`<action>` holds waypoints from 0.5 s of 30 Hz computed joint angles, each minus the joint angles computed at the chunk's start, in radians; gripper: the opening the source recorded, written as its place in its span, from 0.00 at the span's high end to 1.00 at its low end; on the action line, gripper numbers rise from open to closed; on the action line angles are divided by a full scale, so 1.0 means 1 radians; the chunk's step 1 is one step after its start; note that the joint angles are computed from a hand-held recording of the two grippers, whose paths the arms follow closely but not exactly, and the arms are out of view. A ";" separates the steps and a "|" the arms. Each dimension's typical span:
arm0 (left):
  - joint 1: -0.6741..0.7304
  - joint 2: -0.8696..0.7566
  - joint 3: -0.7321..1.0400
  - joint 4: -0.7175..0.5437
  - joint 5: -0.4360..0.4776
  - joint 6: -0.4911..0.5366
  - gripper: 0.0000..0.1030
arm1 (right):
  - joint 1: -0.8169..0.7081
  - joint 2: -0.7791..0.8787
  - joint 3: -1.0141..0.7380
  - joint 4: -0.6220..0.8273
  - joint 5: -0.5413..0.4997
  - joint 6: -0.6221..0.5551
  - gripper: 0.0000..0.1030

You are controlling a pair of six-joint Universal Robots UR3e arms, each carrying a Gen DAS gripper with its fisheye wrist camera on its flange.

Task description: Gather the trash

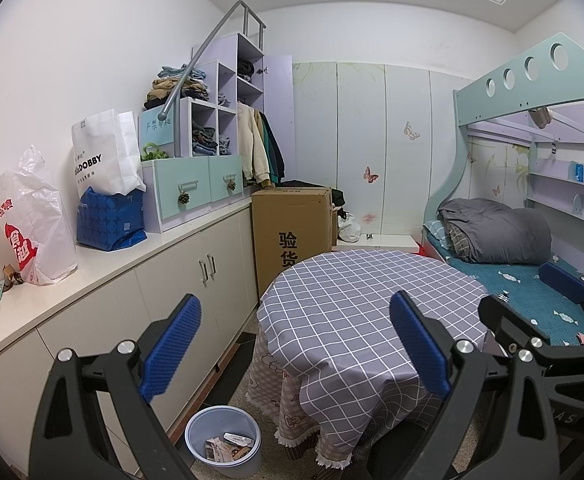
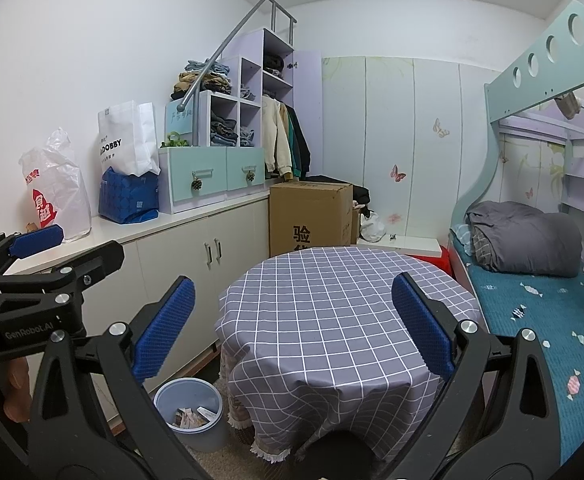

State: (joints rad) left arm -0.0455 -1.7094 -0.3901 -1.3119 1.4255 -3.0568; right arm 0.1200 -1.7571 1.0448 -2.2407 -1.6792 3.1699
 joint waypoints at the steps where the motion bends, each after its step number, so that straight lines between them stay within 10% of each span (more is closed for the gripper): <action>1: 0.000 0.000 0.000 0.000 0.000 0.000 0.09 | -0.003 -0.003 0.005 0.000 0.004 0.000 0.06; 15: 0.005 -0.005 0.014 -0.010 -0.007 0.001 0.09 | 0.009 -0.004 0.004 0.004 -0.008 0.004 0.06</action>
